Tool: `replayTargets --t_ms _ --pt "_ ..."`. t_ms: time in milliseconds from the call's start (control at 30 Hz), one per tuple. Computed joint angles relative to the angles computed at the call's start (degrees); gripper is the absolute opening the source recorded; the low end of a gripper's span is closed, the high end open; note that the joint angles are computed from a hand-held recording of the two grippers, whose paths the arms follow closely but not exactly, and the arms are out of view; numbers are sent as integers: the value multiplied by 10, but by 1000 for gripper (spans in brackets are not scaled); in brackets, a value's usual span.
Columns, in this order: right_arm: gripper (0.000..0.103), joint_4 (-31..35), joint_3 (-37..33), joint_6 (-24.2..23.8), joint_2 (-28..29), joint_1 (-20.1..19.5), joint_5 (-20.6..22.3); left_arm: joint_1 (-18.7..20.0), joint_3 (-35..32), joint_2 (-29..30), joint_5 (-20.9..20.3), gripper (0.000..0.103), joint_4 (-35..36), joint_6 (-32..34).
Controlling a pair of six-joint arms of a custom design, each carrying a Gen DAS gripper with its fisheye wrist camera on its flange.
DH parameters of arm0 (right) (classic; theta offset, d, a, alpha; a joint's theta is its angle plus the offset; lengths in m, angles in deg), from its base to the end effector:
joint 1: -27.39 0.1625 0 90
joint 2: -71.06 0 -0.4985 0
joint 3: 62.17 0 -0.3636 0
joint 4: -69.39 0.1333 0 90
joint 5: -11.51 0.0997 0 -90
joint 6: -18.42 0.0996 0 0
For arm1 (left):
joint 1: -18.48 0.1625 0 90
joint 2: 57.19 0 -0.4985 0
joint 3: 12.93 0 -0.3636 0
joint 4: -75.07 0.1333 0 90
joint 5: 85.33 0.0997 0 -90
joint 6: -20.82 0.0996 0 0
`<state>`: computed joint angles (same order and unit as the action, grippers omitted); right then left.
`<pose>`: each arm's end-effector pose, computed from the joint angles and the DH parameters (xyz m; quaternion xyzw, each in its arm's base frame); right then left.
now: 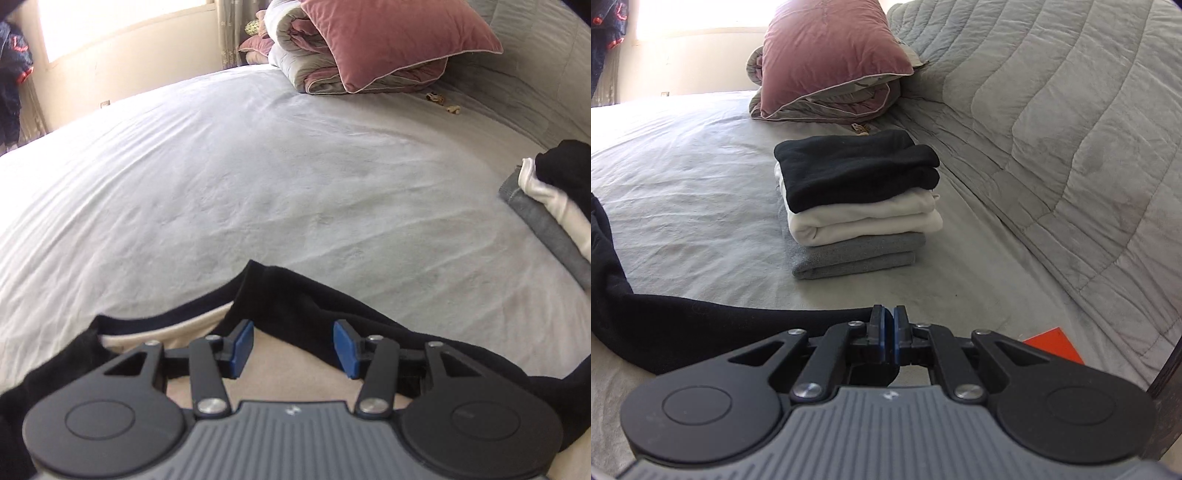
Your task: Fold clothes
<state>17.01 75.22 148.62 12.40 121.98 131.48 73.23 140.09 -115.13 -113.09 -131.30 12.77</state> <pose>0.1124 -0.3556 0.1040 0.2538 -0.7924 0.3858 0.3986 -0.0166 -0.4072 0.2158 0.1050 0.8402 -0.3344 0.4138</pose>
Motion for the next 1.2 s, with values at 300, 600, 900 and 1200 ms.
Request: replayTargets --t_ms 300,600,900,1200 --pt "5 -39 -3 1 29 -12 -15 47 -94 -6 -47 49 82 318" --pt "5 -36 -17 -7 46 -5 0 62 -117 -4 -73 52 152 396" --pt "5 -69 -14 -15 42 -8 23 55 -82 7 -108 2 69 371" --pt "5 -204 7 -67 48 -10 40 64 -61 122 -116 2 -355 396"
